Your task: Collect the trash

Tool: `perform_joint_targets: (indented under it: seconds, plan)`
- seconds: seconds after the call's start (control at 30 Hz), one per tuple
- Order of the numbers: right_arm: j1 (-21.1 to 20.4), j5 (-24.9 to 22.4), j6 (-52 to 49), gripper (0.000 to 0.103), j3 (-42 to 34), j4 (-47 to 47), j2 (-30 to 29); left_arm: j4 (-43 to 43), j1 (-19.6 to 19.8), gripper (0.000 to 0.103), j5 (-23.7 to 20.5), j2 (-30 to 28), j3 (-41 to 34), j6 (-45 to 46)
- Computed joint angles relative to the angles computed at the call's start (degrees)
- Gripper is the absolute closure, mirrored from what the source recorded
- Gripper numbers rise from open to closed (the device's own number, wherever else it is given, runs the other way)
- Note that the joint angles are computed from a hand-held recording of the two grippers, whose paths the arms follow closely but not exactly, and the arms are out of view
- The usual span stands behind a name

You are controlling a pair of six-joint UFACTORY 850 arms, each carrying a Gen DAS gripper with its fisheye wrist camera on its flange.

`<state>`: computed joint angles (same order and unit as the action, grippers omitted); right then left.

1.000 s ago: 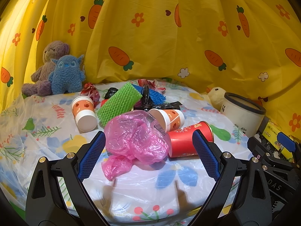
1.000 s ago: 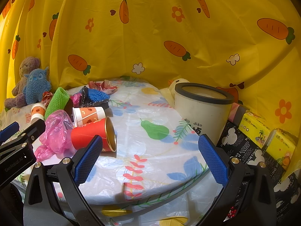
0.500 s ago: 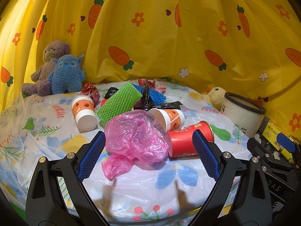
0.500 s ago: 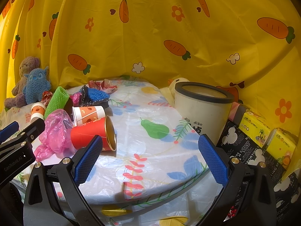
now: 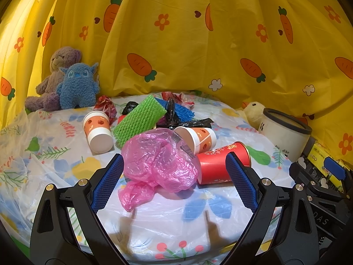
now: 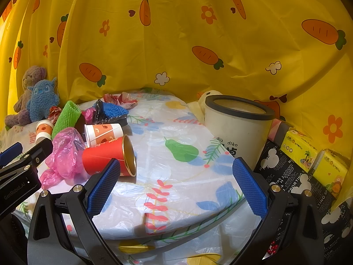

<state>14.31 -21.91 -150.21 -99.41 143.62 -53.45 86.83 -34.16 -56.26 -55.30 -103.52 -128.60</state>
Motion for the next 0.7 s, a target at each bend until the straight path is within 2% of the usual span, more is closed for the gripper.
perform_joint_targets:
  seconds: [0.7]
  plan:
    - [0.0, 0.2, 1.4, 0.005, -0.9, -1.4, -0.6, 0.0, 0.0, 0.011, 0.1, -0.1, -0.1, 0.0]
